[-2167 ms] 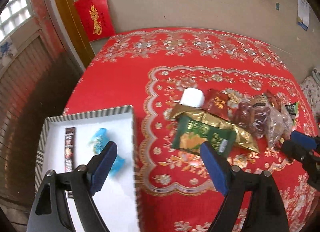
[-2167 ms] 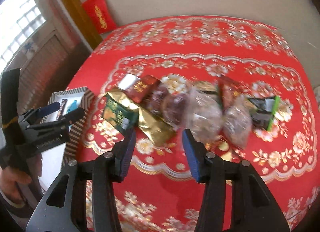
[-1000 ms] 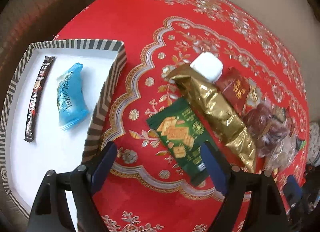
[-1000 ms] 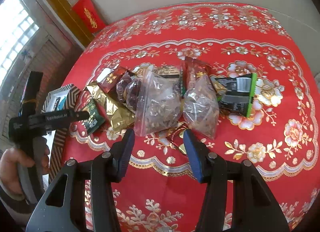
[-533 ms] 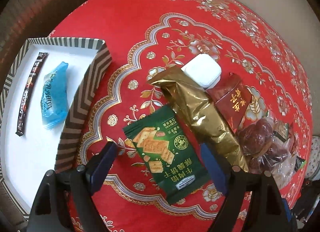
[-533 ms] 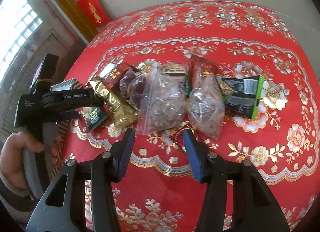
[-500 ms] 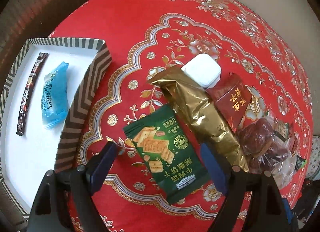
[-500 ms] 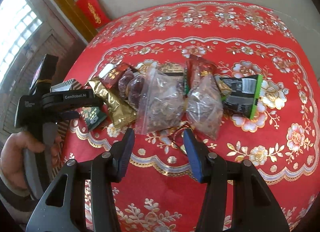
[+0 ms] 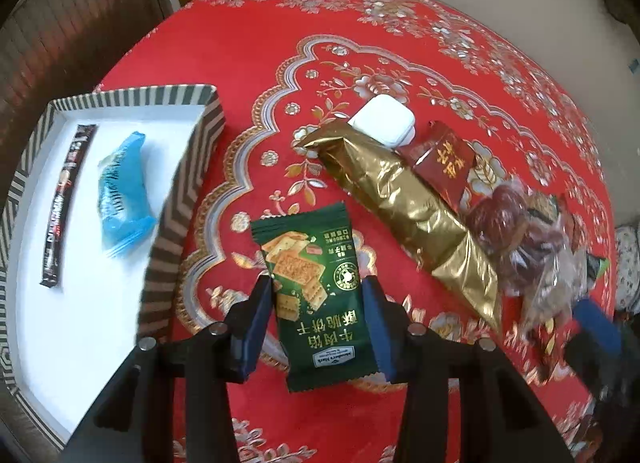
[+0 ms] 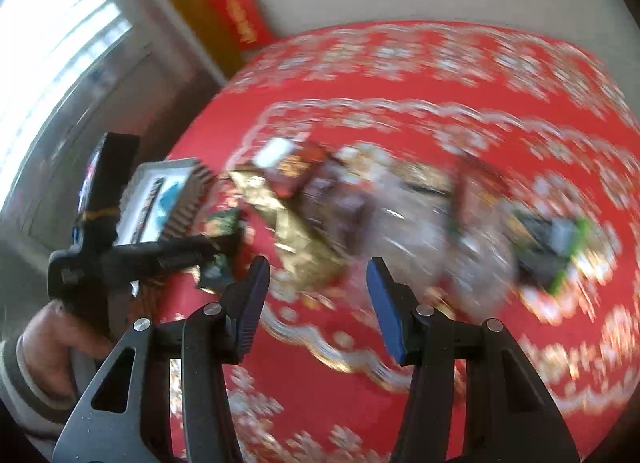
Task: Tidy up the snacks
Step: 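Grasp the gold foil bag with the right gripper while the left gripper lifts the cracker packet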
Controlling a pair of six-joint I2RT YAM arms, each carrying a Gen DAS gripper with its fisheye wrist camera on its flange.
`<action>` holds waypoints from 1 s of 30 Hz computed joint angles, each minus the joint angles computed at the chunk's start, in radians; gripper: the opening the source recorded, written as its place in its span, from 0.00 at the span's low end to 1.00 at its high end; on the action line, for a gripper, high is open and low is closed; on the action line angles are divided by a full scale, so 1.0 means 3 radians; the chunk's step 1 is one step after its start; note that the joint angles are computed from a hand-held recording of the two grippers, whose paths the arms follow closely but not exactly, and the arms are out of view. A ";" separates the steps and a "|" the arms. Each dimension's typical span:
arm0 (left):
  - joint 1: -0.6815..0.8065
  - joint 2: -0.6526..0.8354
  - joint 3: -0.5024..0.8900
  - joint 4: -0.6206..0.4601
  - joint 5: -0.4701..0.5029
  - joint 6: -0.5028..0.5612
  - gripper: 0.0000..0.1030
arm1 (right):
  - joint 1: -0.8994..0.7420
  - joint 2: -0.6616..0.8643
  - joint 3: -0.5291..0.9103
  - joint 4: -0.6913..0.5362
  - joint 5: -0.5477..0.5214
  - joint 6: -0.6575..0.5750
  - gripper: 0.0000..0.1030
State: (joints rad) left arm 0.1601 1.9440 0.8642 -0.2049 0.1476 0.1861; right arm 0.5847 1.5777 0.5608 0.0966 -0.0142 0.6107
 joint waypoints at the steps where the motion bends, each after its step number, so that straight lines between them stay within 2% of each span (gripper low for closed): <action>1: 0.0003 -0.0062 -0.0084 0.0043 0.0002 0.0040 0.46 | 0.0011 0.0117 0.0117 0.0006 -0.0034 -0.0066 0.49; 8: 0.0192 -0.0435 -0.0352 0.0032 0.0124 0.0358 0.46 | 0.0105 0.1085 0.1146 -0.0350 -0.0148 -0.0498 0.49; 16: 0.0394 -0.0544 -0.0446 -0.0045 0.0195 0.0549 0.46 | 0.0084 0.1647 0.1695 -0.0612 -0.0136 -0.0813 0.49; 18: 0.0402 -0.0511 -0.0437 -0.0032 0.0196 0.0543 0.46 | 0.0091 0.1740 0.1799 -0.0677 -0.0123 -0.0884 0.41; 19: 0.0413 -0.0517 -0.0452 -0.0022 0.0192 0.0553 0.46 | 0.0105 0.1780 0.1844 -0.0725 -0.0089 -0.0920 0.27; 24: 0.0402 -0.0481 -0.0456 -0.0012 0.0189 0.0542 0.46 | 0.0135 0.1692 0.1602 -0.0488 -0.0059 -0.0805 0.21; 30: 0.0366 -0.0535 -0.0472 -0.0014 0.0233 0.0533 0.46 | 0.0164 0.1281 0.0916 0.0028 -0.0065 -0.0359 0.17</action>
State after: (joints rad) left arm 0.2701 1.7833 0.7225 -0.2089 0.2174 0.3459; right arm 0.6337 1.9619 0.8356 0.1051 -0.0337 0.5030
